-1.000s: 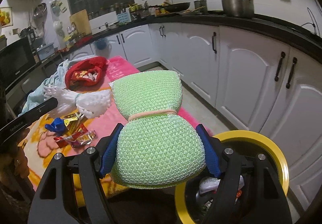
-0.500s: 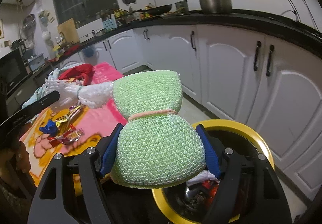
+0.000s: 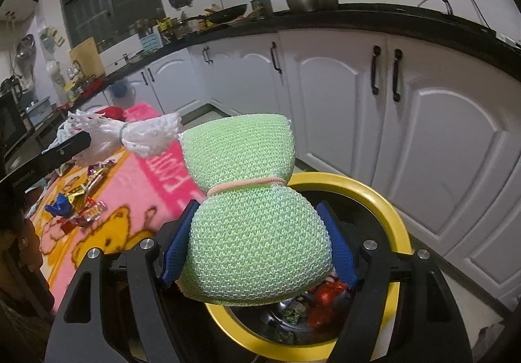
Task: Collect trash
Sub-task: 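Carry the white bag and green scrubber over the yellow bin and release both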
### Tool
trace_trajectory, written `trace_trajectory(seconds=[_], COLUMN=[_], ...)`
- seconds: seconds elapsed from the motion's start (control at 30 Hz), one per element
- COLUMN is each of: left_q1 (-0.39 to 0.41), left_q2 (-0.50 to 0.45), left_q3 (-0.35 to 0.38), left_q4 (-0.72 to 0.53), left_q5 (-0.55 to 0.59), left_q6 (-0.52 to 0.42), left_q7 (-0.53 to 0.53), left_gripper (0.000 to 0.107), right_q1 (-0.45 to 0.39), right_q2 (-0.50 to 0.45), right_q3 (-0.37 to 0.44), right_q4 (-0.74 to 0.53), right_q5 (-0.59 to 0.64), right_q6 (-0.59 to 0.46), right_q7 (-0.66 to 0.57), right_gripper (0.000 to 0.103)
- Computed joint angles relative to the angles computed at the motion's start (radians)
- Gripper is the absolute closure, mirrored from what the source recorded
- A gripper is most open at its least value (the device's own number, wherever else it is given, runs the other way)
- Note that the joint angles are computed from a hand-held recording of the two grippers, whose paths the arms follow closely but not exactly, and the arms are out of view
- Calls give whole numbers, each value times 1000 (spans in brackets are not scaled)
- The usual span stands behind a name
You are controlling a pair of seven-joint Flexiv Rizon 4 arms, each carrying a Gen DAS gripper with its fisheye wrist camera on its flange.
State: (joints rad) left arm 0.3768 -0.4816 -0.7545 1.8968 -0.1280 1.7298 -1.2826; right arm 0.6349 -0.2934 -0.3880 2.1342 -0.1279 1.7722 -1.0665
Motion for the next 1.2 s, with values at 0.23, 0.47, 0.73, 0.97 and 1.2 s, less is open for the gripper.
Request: trace_trajectory(seconds=[0.23,0.47,0.73,0.97,1.2], left_q1=[-103,-236,-353,-414,-447], left_q2=[-29,-59,-89,-106,-119], left_q3=[72,181,286,343,374], left_q4=[-51,-110,-148,-161,-173], left_q5=[-17,-56,-106,-136,-160], left_q6=[-28,-62,-103,-132,-167], left_q7=[26,61,101,125,146], left_gripper=[100,100,100,100,99], right_q1=[10,-4,-36,-72,-91], right_q2=[4,-10,-39,-59,-75], right_q3=[-33,-33,-25,1,12], right_q4=[42,58,60,52,45], right_q5=[28,60,48,11,-22], right_q6=[11,8,-25,-50,-57], right_q7=[-2,-10,41,91,125], right_gripper=[33,33,32,31,31])
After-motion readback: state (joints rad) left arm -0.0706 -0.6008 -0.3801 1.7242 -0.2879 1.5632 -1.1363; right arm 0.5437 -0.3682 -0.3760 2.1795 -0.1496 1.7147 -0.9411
